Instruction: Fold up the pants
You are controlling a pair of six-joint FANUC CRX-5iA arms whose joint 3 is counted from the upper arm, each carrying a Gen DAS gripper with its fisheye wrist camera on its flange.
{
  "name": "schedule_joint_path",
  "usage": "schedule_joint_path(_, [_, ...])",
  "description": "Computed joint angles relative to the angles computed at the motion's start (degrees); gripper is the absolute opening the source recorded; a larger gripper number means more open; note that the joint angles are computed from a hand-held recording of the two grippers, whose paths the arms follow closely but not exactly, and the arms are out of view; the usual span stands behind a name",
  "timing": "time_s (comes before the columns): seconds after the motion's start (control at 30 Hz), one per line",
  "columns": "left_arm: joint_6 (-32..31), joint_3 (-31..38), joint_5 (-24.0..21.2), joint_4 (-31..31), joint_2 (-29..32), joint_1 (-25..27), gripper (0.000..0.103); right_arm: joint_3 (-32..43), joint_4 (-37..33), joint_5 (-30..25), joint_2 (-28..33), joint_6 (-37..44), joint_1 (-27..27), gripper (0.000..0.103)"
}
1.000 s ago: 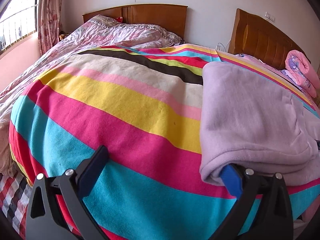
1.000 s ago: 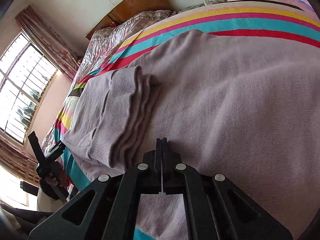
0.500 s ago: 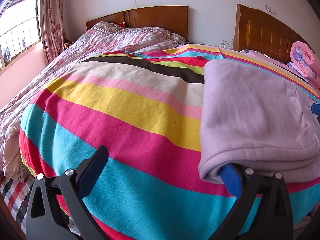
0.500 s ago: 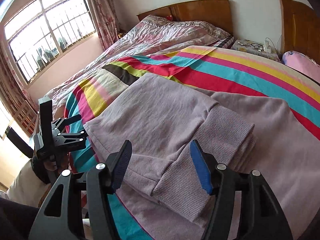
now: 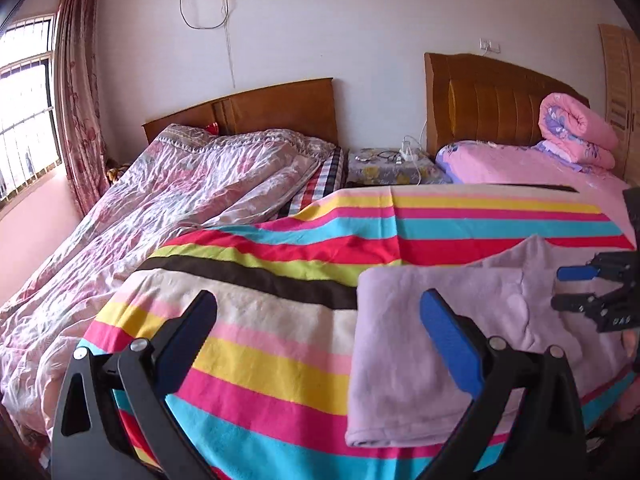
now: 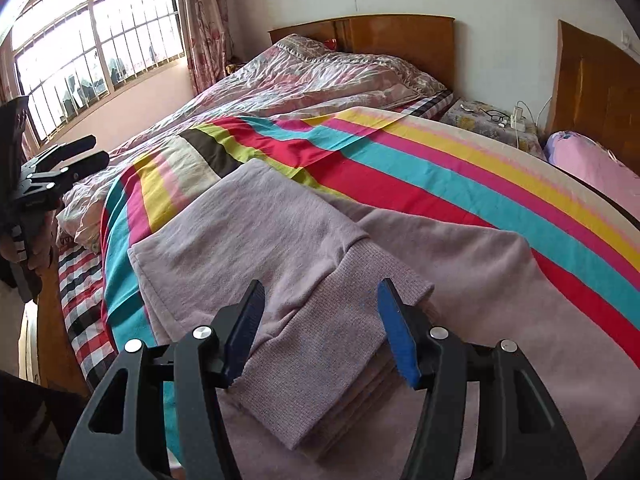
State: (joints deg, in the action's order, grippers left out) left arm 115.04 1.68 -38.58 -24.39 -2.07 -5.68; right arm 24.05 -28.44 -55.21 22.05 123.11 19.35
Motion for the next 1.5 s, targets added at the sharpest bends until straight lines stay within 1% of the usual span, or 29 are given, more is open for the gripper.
schedule_joint_path(0.07, [-10.2,1.3,7.2,13.8,4.8,2.2,0.102,1.3,1.0,0.7,1.4,-0.2,0.9,0.057])
schedule_joint_path(0.1, [-15.3,3.8,7.2,18.6,8.6,2.1,0.102,2.0,1.9,0.6,2.1,-0.7,1.5,0.057])
schedule_joint_path(0.13, [-17.8,8.0,4.2,20.4,13.2,1.4,0.102,1.9,2.8,1.1,2.5,-0.7,2.1,0.057])
schedule_joint_path(0.2, [-17.4,16.8,-4.2,19.9,21.8,0.1,0.102,1.8,5.1,1.1,3.4,-1.3,3.2,0.057])
schedule_joint_path(0.23, [-18.0,18.9,-6.2,20.1,24.7,-0.2,0.102,0.8,7.1,2.2,3.4,-2.1,3.8,0.058])
schedule_joint_path(0.3, [-13.8,24.6,-12.5,12.0,29.6,-2.1,0.102,-0.9,7.8,3.9,3.3,-1.0,3.7,0.060])
schedule_joint_path(0.33, [-12.7,25.4,-13.7,9.6,30.7,-2.6,0.102,-0.4,5.2,3.2,3.5,0.4,2.7,0.061])
schedule_joint_path(0.4, [-12.4,23.0,-10.8,11.5,29.9,-1.5,0.102,1.8,2.2,0.6,4.5,0.9,1.2,0.061])
schedule_joint_path(0.5, [-10.5,23.3,-11.5,9.7,30.0,-1.7,0.102,2.9,1.0,1.2,4.2,-1.4,-0.1,0.061])
schedule_joint_path(0.53, [-10.1,23.3,-11.5,9.3,30.0,-1.9,0.102,2.7,2.1,3.0,4.0,-2.8,-0.3,0.063])
schedule_joint_path(0.6, [-9.1,23.5,-11.9,7.7,29.9,-2.3,0.102,2.0,7.6,7.0,4.4,-7.7,-0.2,0.075])
schedule_joint_path(0.63, [-8.9,23.7,-12.1,7.1,29.9,-2.5,0.102,2.0,11.8,8.3,5.4,-11.6,0.0,0.084])
schedule_joint_path(0.67, [-8.8,23.8,-12.2,6.9,30.0,-2.6,0.102,1.9,18.3,8.8,6.9,-17.0,0.5,0.085])
schedule_joint_path(0.7, [-9.0,23.8,-12.3,7.1,30.0,-2.5,0.102,3.3,21.8,7.5,9.1,-20.0,0.0,0.085])
schedule_joint_path(0.77, [-9.3,23.7,-12.2,7.7,29.9,-2.3,0.102,8.0,19.9,2.3,12.4,-23.4,-2.3,0.089])
schedule_joint_path(0.83, [-9.0,23.9,-12.3,7.3,29.9,-2.5,0.102,8.9,19.7,2.0,12.4,-25.8,-3.5,0.087])
schedule_joint_path(0.87, [-8.9,24.1,-12.5,7.2,30.0,-2.5,0.102,6.7,23.6,4.6,11.6,-28.8,-3.1,0.088])
schedule_joint_path(0.93, [-8.9,24.1,-12.5,7.2,30.1,-2.5,0.102,5.0,25.4,6.9,11.0,-30.7,-3.8,0.088])
schedule_joint_path(1.0, [-9.0,24.0,-12.4,7.4,30.1,-2.5,0.102,8.5,24.3,2.9,13.6,-32.5,-5.6,0.089])
schedule_joint_path(1.03, [-9.1,24.0,-12.4,7.6,30.1,-2.4,0.102,8.6,21.5,3.8,13.3,-29.7,-6.5,0.089])
schedule_joint_path(1.07, [-9.0,24.1,-12.5,7.5,30.2,-2.5,0.102,10.1,21.1,2.2,14.1,-28.7,-6.9,0.089])
schedule_joint_path(1.1, [-9.0,24.2,-12.5,7.5,30.2,-2.5,0.102,9.6,23.4,2.6,14.1,-29.6,-6.6,0.089])
schedule_joint_path(1.17, [-8.9,24.1,-12.4,7.5,30.1,-2.5,0.102,5.6,29.6,6.0,12.5,-36.7,-5.8,0.089])
schedule_joint_path(1.2, [-8.9,23.9,-12.1,7.6,30.1,-2.4,0.102,4.0,28.6,7.4,11.2,-37.4,-6.2,0.089])
schedule_joint_path(1.27, [-8.0,24.0,-12.4,6.9,29.8,-2.5,0.102,0.9,25.0,9.5,7.9,-35.7,-7.3,0.089])
schedule_joint_path(1.33, [-2.0,26.3,-15.7,0.3,29.4,-4.7,0.102,-2.3,22.8,10.6,4.5,-32.4,-7.9,0.089])
schedule_joint_path(1.37, [0.7,26.6,-15.9,-2.2,28.3,-6.0,0.102,-3.8,21.1,10.7,2.9,-29.5,-8.2,0.089])
schedule_joint_path(1.43, [1.7,24.7,-9.8,-0.1,25.3,-6.7,0.102,-6.7,19.9,11.0,0.3,-24.8,-8.3,0.089])
schedule_joint_path(1.5, [-3.2,26.7,-6.5,4.7,26.0,-8.0,0.102,-8.7,21.1,11.4,-0.7,-23.9,-7.8,0.089])
